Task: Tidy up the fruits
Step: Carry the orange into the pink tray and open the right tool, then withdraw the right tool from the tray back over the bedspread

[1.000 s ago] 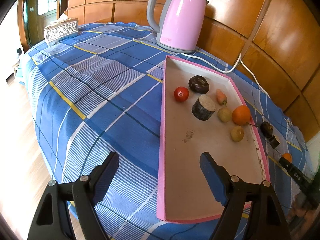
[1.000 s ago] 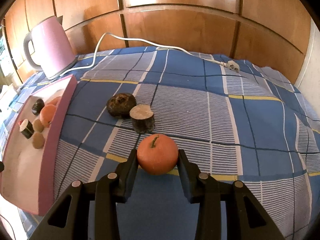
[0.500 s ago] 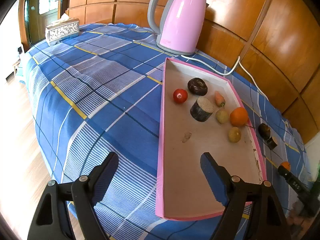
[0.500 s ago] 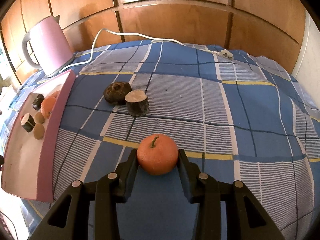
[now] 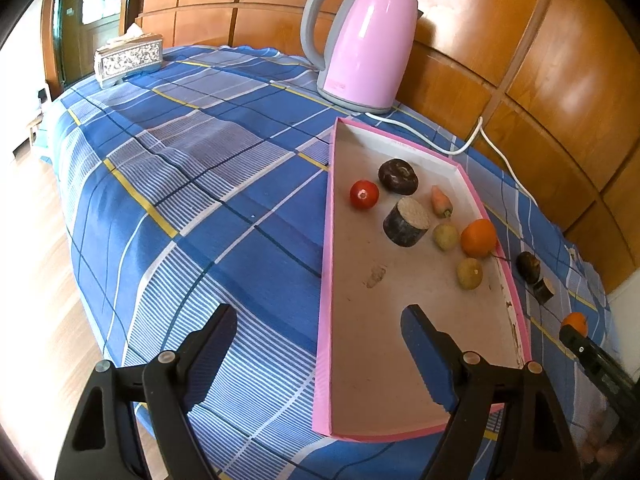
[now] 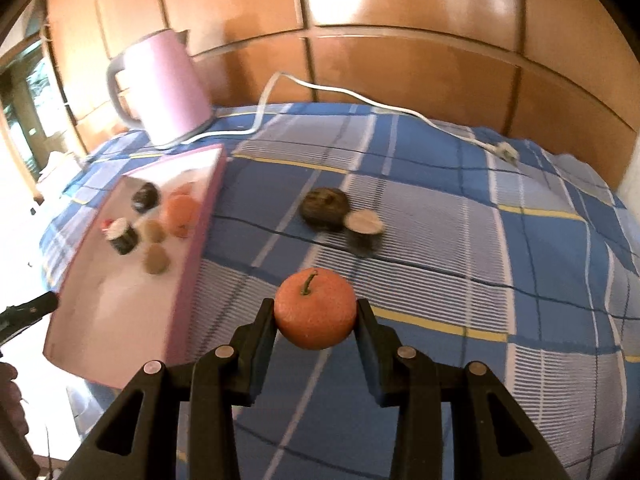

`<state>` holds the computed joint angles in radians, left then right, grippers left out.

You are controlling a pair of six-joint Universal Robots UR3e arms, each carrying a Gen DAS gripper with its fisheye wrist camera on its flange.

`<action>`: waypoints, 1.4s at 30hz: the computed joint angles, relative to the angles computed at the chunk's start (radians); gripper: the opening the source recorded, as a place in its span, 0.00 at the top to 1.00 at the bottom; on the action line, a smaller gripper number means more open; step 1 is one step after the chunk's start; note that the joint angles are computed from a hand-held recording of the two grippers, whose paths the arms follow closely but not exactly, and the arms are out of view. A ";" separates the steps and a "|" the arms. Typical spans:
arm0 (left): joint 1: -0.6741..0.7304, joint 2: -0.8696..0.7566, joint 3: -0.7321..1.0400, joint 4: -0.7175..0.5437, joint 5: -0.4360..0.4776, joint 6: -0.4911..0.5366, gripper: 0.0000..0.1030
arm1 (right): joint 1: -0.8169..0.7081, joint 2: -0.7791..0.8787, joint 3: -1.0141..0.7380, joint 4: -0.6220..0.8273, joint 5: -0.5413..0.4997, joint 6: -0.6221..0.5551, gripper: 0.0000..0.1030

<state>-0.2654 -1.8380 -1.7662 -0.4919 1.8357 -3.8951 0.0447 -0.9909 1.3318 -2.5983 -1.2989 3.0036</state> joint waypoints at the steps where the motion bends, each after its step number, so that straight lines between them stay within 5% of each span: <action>1: 0.001 0.001 -0.002 0.000 0.000 -0.002 0.18 | 0.006 -0.004 -0.005 0.010 0.014 -0.011 0.62; 12: 0.011 0.006 -0.013 0.001 -0.002 -0.010 0.18 | 0.103 0.042 -0.156 0.132 0.088 -0.125 0.62; 26: 0.035 0.021 -0.045 0.006 0.006 -0.028 0.18 | 0.226 0.275 -0.526 0.326 -0.019 -0.180 0.61; 42: 0.033 0.027 -0.048 0.002 0.003 -0.032 0.18 | 0.214 0.199 -0.380 0.193 0.000 -0.126 0.48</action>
